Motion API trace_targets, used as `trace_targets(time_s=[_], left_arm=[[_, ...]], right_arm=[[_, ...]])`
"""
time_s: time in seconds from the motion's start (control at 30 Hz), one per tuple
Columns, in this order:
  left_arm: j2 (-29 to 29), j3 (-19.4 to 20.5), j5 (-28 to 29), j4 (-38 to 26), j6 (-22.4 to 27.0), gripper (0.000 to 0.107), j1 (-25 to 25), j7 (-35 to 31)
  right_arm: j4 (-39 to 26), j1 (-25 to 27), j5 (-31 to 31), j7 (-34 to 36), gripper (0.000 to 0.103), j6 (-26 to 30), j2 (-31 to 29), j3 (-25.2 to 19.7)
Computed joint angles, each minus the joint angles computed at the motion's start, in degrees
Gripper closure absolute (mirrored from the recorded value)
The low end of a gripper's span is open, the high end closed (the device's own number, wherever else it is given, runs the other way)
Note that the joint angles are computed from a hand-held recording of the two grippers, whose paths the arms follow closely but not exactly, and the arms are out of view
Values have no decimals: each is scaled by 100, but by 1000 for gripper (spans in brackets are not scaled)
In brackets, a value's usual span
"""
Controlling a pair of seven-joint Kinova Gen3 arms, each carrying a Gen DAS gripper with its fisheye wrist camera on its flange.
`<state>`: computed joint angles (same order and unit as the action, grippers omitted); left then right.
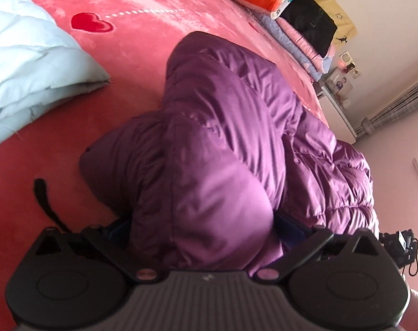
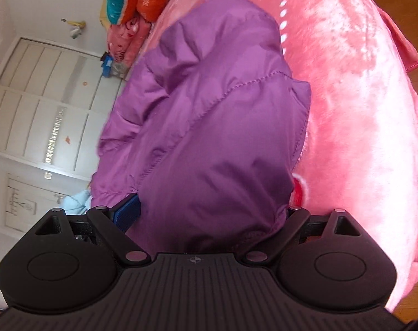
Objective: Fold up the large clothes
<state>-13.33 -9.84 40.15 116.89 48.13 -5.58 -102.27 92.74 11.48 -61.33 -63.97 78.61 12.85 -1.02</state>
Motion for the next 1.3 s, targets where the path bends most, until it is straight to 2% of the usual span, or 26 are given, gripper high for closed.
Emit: trace_targets(time_s=[0.1,0.23,0.4,0.5,0.57,0.6,0.77,0.83,0.9,1.0,1.1,1.17,1.23,1.3], left_arm=[[-51,125,50,66,-203,6,71,17],[-149,152,173,107,-380,10,200,174],[-59,263,341,-82,-795,21,381,529],[133,255,698,-278,-1194,32,546,446],[383,280,640,-580,-1421,34,768,440],[554,159,480,-803,-1509,34,1032,488],[1552,-842,84,-2085,-1573,37,2359,635],[1936,-1344,68,-2599,-1688,39,2886,534],[2307,-1875,46,-3013,-1917,40,3384,605],[2847,-2671,-560,-3526,-2123,40,4133,1109],[3267,-3468,-1259,-3781,-1992,39,4808,1788],[3471,-3998,-1725,-3755,-1983,39,5281,2110],[3542,-4529,-2191,-3572,-1958,37,5752,2553],[3703,-5060,-2617,-3428,-1960,35,6192,3019]], right_arm=[[-40,-87,2,-182,0,-89,-20,-28],[-353,-405,561,-555,0,-313,-256,-75],[-942,-863,1426,-778,33,-784,-540,-239],[-1305,-1252,2019,-863,41,-1146,-699,-244],[-1517,-1423,2308,-879,45,-1380,-754,-273],[-1588,-1496,2423,-858,48,-1531,-768,-288],[-1871,-1726,2798,-770,51,-2366,-726,-338],[-2014,-1610,3097,-769,51,-2777,-626,-618],[-2128,-1638,3394,-756,51,-3165,-475,-694],[-2287,-2129,4093,-1145,51,-3771,-210,-338],[-2315,-2635,4792,-1563,49,-4117,40,146],[-2337,-2885,5258,-1901,42,-4061,172,411],[-2266,-2962,5724,-2229,29,-4018,277,469],[-2078,-3109,6190,-2599,6,-4112,266,576]])
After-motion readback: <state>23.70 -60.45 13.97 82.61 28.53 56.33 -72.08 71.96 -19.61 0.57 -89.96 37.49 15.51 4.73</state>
